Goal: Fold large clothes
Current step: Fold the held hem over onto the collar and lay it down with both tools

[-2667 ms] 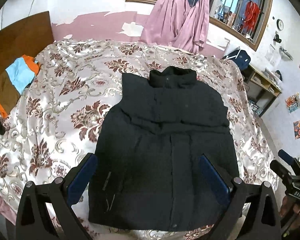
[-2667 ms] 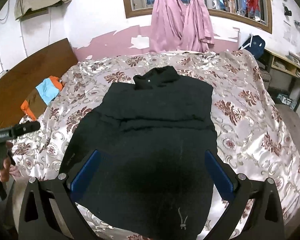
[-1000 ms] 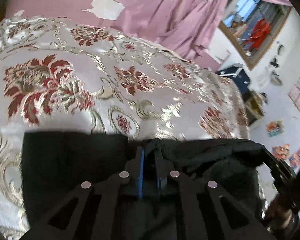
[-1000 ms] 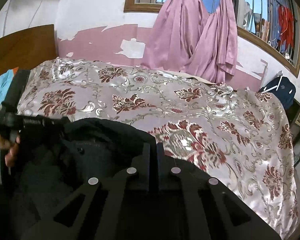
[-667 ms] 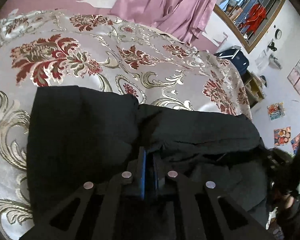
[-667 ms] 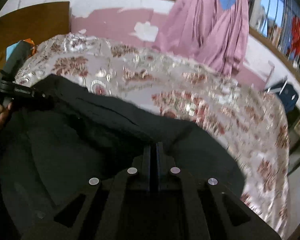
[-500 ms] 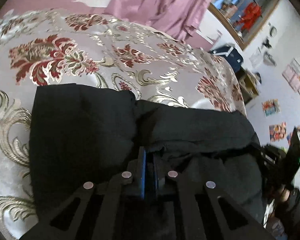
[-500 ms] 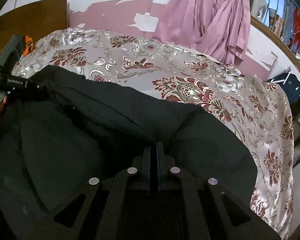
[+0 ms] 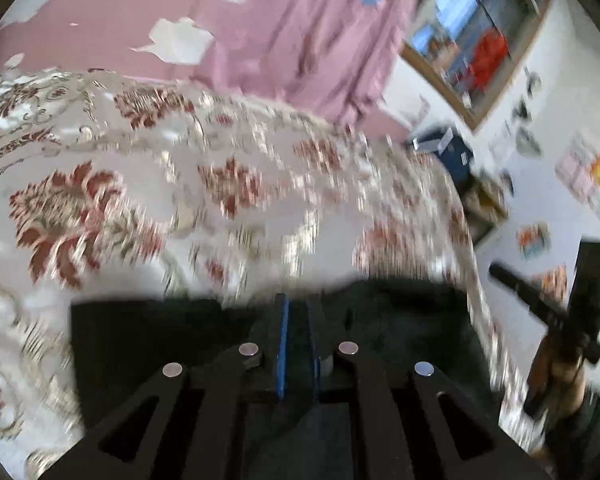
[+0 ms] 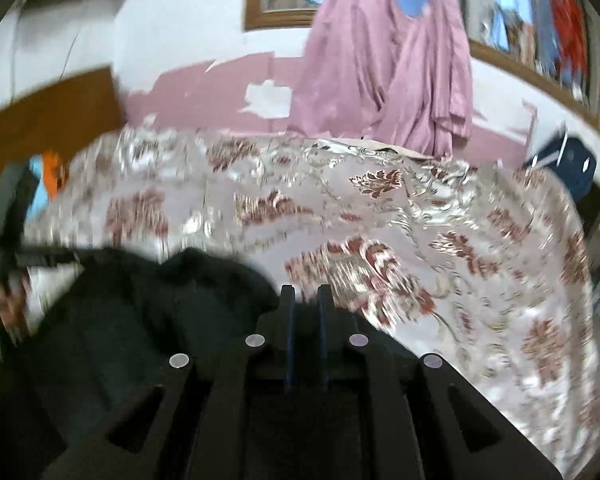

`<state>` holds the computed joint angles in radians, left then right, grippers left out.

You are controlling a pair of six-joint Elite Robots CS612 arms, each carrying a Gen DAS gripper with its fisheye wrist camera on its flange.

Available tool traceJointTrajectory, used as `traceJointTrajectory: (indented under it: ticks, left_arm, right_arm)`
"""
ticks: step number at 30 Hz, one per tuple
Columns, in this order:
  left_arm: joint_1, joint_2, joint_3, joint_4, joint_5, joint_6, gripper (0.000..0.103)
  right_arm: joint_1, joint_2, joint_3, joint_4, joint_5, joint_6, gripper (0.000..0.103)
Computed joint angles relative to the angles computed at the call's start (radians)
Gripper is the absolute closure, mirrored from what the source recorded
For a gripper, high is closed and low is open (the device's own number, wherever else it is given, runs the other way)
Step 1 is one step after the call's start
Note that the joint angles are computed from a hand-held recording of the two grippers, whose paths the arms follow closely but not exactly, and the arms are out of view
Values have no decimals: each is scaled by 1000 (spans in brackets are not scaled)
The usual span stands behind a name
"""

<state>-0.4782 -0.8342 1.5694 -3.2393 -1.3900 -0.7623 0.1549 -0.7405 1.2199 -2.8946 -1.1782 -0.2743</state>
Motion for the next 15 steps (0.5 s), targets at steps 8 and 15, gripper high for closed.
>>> traceJointTrajectory:
  ticks: [8, 15]
  left_arm:
    - [41, 129, -162, -8, -262, -35, 93]
    - [33, 118, -131, 55, -429, 93, 96]
  right_arm:
    - [23, 140, -256, 434, 185, 67, 93]
    - [42, 77, -147, 601, 70, -208, 93]
